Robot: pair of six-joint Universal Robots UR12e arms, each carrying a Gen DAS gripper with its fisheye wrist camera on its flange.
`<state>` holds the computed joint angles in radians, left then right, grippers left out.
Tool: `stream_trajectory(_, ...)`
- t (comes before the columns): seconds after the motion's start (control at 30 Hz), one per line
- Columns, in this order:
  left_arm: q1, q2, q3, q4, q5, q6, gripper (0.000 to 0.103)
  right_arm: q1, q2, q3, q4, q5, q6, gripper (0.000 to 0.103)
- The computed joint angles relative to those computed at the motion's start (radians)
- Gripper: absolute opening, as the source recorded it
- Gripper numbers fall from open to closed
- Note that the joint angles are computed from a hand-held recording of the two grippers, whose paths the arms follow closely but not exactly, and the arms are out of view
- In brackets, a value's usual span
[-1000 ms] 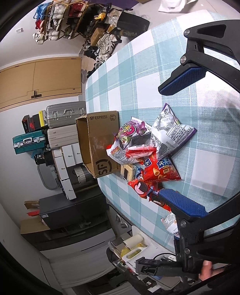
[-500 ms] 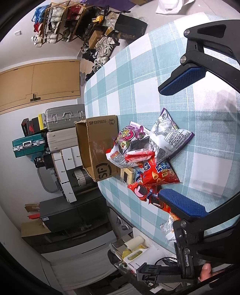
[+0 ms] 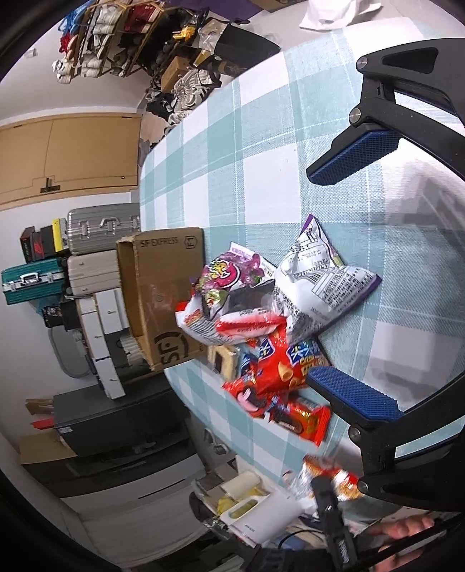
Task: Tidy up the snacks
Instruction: 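Lift the white chip bag with the left gripper while the right gripper reaches the white-and-purple bag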
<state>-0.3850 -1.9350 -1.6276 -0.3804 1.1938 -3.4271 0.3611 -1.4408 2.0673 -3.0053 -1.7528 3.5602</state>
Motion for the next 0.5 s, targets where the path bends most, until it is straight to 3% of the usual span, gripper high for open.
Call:
stream_trajectory(0.3,0.01,-0.011,0.017,-0.002,0.002,-0.003,0.056,-0.04,0.045,-0.039,0.049,0.08,-0.09,0.103)
stream_trajectory(0.5,0.011,-0.023,0.037,-0.02,-0.005,-0.002,0.056,-0.065,0.067,-0.059,0.092,0.157,-0.101,0.103)
